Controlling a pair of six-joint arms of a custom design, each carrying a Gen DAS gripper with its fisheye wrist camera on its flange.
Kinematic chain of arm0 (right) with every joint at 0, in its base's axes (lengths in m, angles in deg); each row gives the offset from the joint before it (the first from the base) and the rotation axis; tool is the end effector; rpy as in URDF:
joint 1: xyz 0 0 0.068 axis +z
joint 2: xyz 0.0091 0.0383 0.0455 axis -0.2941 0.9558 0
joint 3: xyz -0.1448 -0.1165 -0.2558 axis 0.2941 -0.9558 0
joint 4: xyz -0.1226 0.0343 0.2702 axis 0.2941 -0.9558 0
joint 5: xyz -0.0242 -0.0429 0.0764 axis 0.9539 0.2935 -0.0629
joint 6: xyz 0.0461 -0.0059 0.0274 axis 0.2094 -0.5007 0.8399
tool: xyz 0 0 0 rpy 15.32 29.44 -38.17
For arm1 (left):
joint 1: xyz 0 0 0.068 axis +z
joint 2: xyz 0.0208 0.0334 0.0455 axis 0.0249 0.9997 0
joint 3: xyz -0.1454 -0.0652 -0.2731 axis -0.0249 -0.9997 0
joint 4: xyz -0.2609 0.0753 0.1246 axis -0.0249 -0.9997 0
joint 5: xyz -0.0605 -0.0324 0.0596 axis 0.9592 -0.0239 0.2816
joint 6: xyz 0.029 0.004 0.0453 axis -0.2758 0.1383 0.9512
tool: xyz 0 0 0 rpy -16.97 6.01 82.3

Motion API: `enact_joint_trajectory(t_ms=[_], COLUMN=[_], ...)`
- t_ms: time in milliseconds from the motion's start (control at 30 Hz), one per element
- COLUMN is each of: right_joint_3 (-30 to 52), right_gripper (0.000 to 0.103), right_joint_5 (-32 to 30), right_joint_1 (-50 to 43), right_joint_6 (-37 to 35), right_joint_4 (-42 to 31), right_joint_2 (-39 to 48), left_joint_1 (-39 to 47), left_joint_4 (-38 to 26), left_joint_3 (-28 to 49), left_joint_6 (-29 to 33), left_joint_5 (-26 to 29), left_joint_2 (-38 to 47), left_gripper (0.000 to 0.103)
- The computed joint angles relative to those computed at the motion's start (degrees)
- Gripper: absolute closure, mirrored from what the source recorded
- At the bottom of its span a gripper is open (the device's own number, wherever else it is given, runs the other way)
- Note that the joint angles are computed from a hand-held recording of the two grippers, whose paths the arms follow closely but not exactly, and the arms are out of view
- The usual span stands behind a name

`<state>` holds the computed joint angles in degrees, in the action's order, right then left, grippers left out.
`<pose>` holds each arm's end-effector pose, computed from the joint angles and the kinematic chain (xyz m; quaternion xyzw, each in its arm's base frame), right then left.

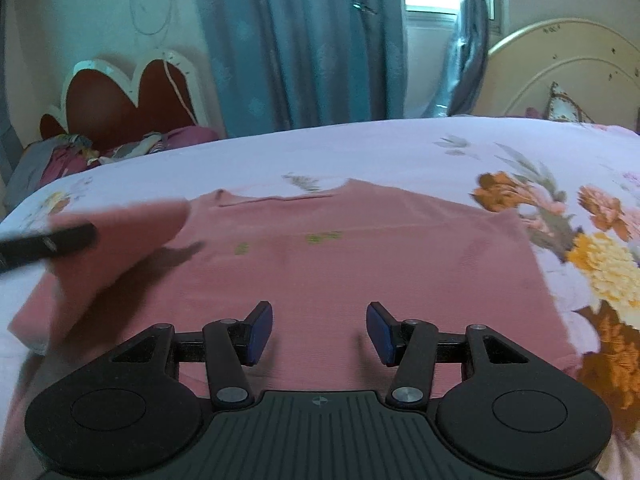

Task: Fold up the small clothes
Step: 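Fold the held sleeve across the shirt body with the left tool, release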

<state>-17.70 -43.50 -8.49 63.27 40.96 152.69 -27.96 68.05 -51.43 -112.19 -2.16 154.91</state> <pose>0.2821 0.0497 0.0971 -0.0662 0.9115 0.1328 0.3837 0.2705 -0.1454 0.1358 -0.0190 0.8720 -0.1611 0.4619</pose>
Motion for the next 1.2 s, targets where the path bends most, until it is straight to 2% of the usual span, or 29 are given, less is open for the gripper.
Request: enact_joint_trajectory(t_ms=[67, 167, 267, 300, 333, 400, 633, 800, 1100, 1200], right_joint_3=[-0.1, -0.1, 0.1, 0.4, 0.9, 1.2, 0.2, 0.4, 4.4, 4.0], right_gripper=[0.051, 0.051, 0.051, 0.051, 0.051, 0.051, 0.051, 0.051, 0.051, 0.051], right_joint_5=[-2.3, -5.4, -7.8, -8.7, -9.1, -9.9, -8.0, -2.1, 8.8, 9.0], right_joint_1=[-2.5, -4.8, -5.8, -6.0, -5.6, -4.9, 3.7, 12.2, 20.7, 21.4], right_joint_6=[-0.9, -1.6, -1.7, -1.8, -1.5, -1.5, -1.5, -3.7, -8.2, -8.6], right_joint_4=[-0.6, -1.5, -1.9, -2.3, -2.6, -2.8, -1.4, 0.5, 2.6, 3.2], right_joint_2=[-0.1, -0.2, -0.1, 0.0, 0.3, 0.6, -1.0, 0.9, 9.0, 8.2], left_joint_1=[-1.9, -4.6, -6.3, -6.5, -6.8, -7.6, -5.3, 1.6, 7.4, 9.1], left_joint_4=[-2.1, -6.0, -8.2, -8.9, -9.3, -9.0, -14.1, -16.9, -15.8, -14.8], left_joint_3=[2.4, 5.2, 4.7, 4.4, 3.7, 0.5, -7.1, -11.9, -14.4, -14.8], left_joint_6=[1.3, 2.7, 4.5, 4.8, 5.0, 5.2, 4.6, 2.5, 0.4, 0.4], left_joint_5=[-0.6, -2.0, -3.9, -4.2, -4.9, -8.0, -14.5, -14.7, -14.1, -13.3], left_joint_2=[3.4, 7.0, 6.9, 6.5, 5.7, 2.5, -6.4, -11.3, -9.4, -9.3], left_gripper=[0.096, 0.082, 0.074, 0.063, 0.046, 0.033, 0.033, 0.033, 0.032, 0.031])
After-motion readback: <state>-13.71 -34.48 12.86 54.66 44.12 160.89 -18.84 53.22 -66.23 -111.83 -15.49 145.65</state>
